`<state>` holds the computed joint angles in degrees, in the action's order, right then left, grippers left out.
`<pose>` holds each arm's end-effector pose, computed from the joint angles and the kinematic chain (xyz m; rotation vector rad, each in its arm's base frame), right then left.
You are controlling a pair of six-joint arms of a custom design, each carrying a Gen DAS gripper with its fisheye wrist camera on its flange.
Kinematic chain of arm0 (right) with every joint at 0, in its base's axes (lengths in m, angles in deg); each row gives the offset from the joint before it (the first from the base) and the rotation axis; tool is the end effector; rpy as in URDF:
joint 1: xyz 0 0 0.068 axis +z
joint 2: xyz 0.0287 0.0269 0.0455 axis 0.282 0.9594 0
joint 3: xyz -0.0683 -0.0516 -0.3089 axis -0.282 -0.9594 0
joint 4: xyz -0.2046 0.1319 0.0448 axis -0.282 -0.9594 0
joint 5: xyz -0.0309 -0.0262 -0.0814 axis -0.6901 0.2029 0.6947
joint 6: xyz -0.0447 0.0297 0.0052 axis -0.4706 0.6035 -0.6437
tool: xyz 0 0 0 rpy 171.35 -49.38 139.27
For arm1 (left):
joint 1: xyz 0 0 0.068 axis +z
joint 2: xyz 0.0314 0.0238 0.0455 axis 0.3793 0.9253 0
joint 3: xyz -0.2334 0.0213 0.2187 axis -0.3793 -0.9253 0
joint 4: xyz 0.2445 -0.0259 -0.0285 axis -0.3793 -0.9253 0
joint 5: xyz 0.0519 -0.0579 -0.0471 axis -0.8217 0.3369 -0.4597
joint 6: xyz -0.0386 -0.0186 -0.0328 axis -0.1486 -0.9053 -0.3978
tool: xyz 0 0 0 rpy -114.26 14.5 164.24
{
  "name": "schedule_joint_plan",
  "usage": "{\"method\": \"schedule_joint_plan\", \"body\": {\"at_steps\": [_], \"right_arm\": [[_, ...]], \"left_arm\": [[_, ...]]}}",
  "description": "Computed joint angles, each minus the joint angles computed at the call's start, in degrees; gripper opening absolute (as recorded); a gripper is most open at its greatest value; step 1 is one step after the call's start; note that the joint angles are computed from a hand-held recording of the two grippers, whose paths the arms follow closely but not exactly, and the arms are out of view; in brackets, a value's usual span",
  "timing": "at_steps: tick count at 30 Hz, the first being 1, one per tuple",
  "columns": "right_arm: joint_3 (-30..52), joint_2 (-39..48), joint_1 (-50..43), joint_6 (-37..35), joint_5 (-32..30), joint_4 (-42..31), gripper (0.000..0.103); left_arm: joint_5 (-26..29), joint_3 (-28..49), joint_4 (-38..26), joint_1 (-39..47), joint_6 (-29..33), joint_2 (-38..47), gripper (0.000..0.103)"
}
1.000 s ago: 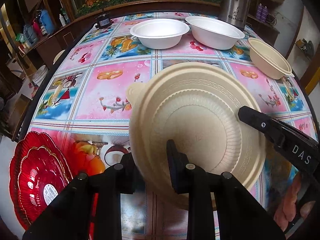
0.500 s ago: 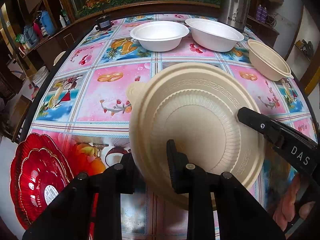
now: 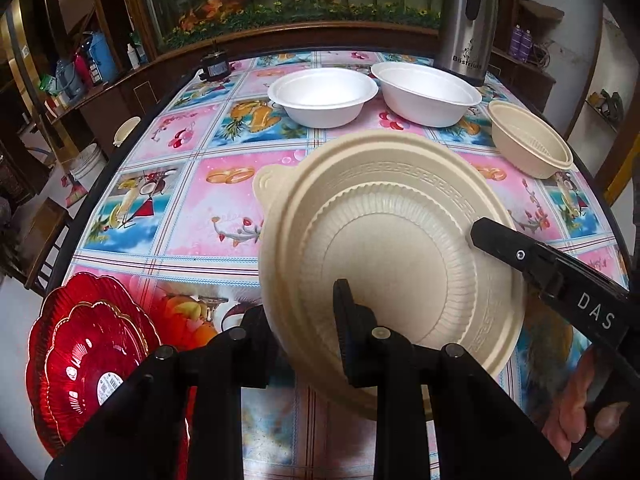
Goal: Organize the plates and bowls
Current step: 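Lift the beige plate with the left tool and carry it toward the red stack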
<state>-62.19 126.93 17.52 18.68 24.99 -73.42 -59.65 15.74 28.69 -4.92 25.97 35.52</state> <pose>0.1151 0.0034 0.1934 0.6581 2.1371 0.3881 0.2142 -0.1127 0.2266 0.8642 2.3631 -0.1923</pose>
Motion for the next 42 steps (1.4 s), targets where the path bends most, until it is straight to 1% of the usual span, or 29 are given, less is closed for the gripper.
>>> {"method": "schedule_joint_plan", "body": {"at_steps": [10,22,27,31,35,42], "right_arm": [[-0.44,-0.23,0.63,-0.43,0.54,1.04,0.010],[-0.96,-2.08,4.63,0.48,3.52,1.45,0.010],[-1.13,-3.31,5.44,0.48,3.78,1.88,0.010],[-1.26,-4.56,8.65,2.16,6.26,1.85,0.010],[-0.97,-5.84,14.36,5.57,10.97,1.16,0.010],[1.59,-2.57,28.16,11.39,22.05,0.79,0.011]], "left_arm": [[0.28,-0.52,0.37,0.46,0.24,-1.10,0.022],[1.76,-0.65,-0.40,2.06,0.44,-2.31,0.022],[2.87,-0.90,-1.07,3.67,1.43,-3.43,0.022],[4.49,-0.87,-1.92,5.64,2.52,-4.40,0.022],[6.63,-0.84,-3.05,8.65,4.20,-5.84,0.022],[12.09,-0.04,-5.48,16.73,7.55,-7.83,0.022]]}}
